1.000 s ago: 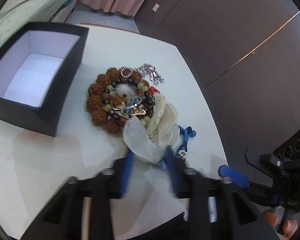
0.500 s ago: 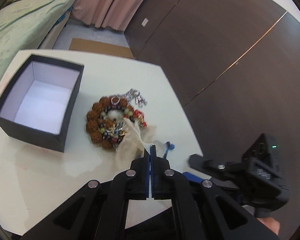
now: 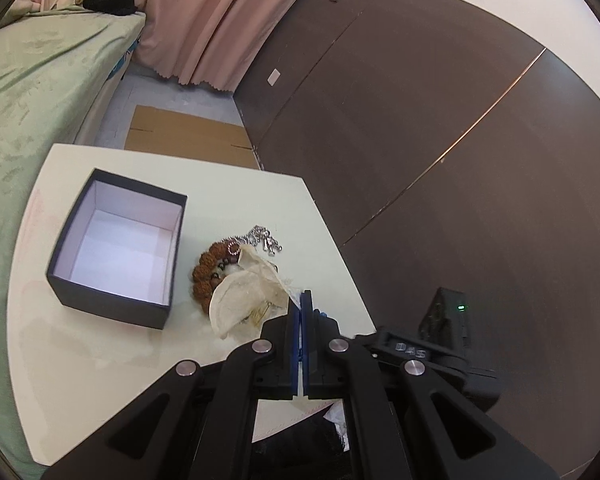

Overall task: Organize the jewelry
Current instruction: 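Carry the pouch into the box with the left tool while the right grasps the blue bracelet, then lower the blue braided bracelet into the black box and open the right tool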

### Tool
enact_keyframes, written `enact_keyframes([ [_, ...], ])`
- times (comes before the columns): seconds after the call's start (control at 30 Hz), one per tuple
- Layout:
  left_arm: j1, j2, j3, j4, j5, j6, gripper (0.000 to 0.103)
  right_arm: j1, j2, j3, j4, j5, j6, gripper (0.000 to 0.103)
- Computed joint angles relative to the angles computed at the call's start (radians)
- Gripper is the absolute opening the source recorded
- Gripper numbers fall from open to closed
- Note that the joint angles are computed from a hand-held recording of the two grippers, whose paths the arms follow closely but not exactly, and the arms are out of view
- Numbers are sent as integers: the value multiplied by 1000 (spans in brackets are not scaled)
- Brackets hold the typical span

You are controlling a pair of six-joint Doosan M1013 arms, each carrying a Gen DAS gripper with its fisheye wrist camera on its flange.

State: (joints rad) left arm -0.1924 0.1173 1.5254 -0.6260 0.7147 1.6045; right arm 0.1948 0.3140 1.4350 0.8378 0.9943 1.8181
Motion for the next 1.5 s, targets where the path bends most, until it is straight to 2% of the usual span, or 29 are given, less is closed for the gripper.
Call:
enact_keyframes([
  [0.1,9,-14,5,-5,-3,8,0,6,7,-8,-44,-2,54,52],
  [0.17,18,-22,9,-10,-7,15,0,8,13,-12,-61,-4,88,43],
  [0.2,23,-28,11,-10,-10,17,0,8,16,-16,-65,-3,96,34],
  [0.23,27,-31,10,-10,-9,18,0,9,20,-18,-69,-4,105,18],
  [0.3,36,-38,11,-8,-11,22,0,13,19,-13,-73,-16,105,11],
  [0.4,51,-47,12,-4,-15,26,0,24,3,-9,-101,-65,82,10],
  [0.8,93,-26,-7,63,-24,1,0,48,-38,22,52,-182,-132,9],
  [0.9,99,-11,-14,119,-40,-70,1,58,-38,17,83,-194,-181,9],
  [0.97,104,-1,-25,161,-19,-124,17,62,-39,14,109,-202,-218,9],
  [1.0,108,0,-26,166,-15,-141,46,63,-38,13,123,-204,-237,9],
  [1.03,114,-6,-13,153,-38,-144,66,67,-36,8,135,-208,-253,9],
  [1.07,120,-19,7,131,-76,-126,67,69,-33,4,149,-208,-273,9],
  [1.1,122,-24,12,131,-83,-119,67,71,-30,-2,159,-206,-291,9],
  [1.27,144,-39,32,141,-60,-139,70,90,-11,-43,176,-194,-358,9],
  [1.33,147,-48,42,165,-66,-159,80,103,1,-69,160,-181,-374,9],
  [1.5,150,-66,63,210,-61,-191,93,137,41,-145,110,-138,-374,9],
])
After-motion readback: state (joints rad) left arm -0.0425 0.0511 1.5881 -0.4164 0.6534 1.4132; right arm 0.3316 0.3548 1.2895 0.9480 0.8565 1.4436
